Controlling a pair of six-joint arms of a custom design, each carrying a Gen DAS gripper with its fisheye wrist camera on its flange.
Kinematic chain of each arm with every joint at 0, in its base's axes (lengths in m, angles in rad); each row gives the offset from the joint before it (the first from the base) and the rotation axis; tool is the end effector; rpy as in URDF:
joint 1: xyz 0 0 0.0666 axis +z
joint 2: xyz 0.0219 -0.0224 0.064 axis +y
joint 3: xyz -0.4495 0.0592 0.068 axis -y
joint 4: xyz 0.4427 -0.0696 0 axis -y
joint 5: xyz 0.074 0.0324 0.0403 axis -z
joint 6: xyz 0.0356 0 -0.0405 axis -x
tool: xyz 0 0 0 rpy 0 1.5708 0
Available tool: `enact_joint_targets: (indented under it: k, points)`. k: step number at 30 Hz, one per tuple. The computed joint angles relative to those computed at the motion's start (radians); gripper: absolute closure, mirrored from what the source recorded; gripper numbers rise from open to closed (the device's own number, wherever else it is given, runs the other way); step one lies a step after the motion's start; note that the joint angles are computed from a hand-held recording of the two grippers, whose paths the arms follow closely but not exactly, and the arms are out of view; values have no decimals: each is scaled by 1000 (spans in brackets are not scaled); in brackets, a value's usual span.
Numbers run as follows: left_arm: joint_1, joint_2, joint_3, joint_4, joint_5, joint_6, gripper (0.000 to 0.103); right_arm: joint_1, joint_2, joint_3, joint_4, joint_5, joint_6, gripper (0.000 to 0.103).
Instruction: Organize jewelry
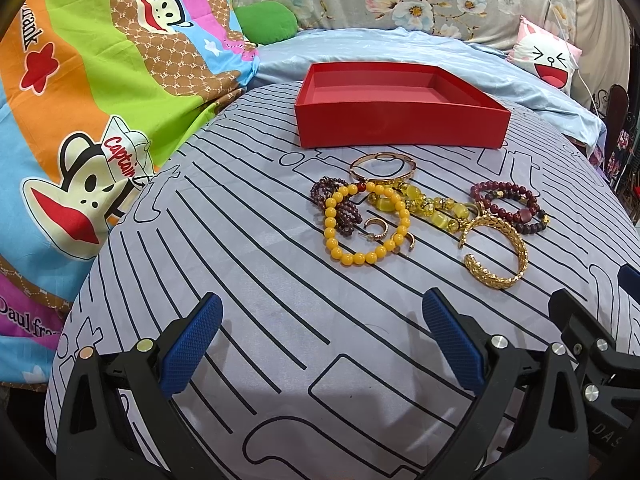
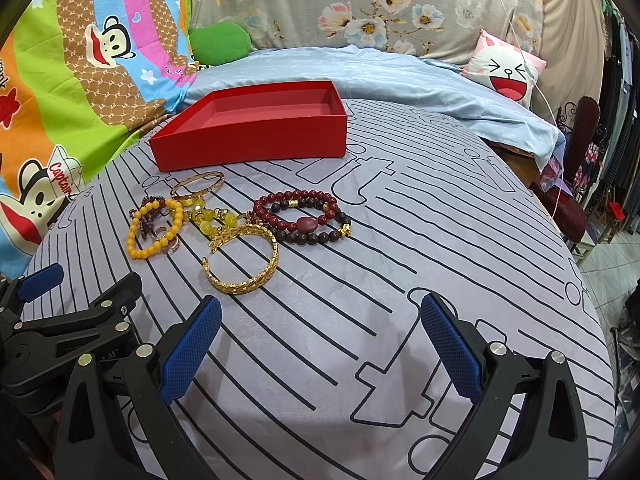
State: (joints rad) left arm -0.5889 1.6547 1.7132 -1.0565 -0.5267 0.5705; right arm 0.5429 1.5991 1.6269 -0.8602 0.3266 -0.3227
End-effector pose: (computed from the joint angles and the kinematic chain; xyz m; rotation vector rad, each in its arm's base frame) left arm 0.5302 -0.3331 0.5105 -0.1672 2.3836 0.1530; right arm 0.5348 0.3089 0.5105 -0.1089 2.3445 0.0298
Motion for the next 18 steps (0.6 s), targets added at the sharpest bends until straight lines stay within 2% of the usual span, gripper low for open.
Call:
enact_joint_targets:
  k: [9,18]
  points:
    - [9,-31,-43,42,49,22,7,-11,0,6,-7,-40,-9,7]
    - [42,-60,-77,48,92,43,7,-2,51,67,-39,-101,21,7]
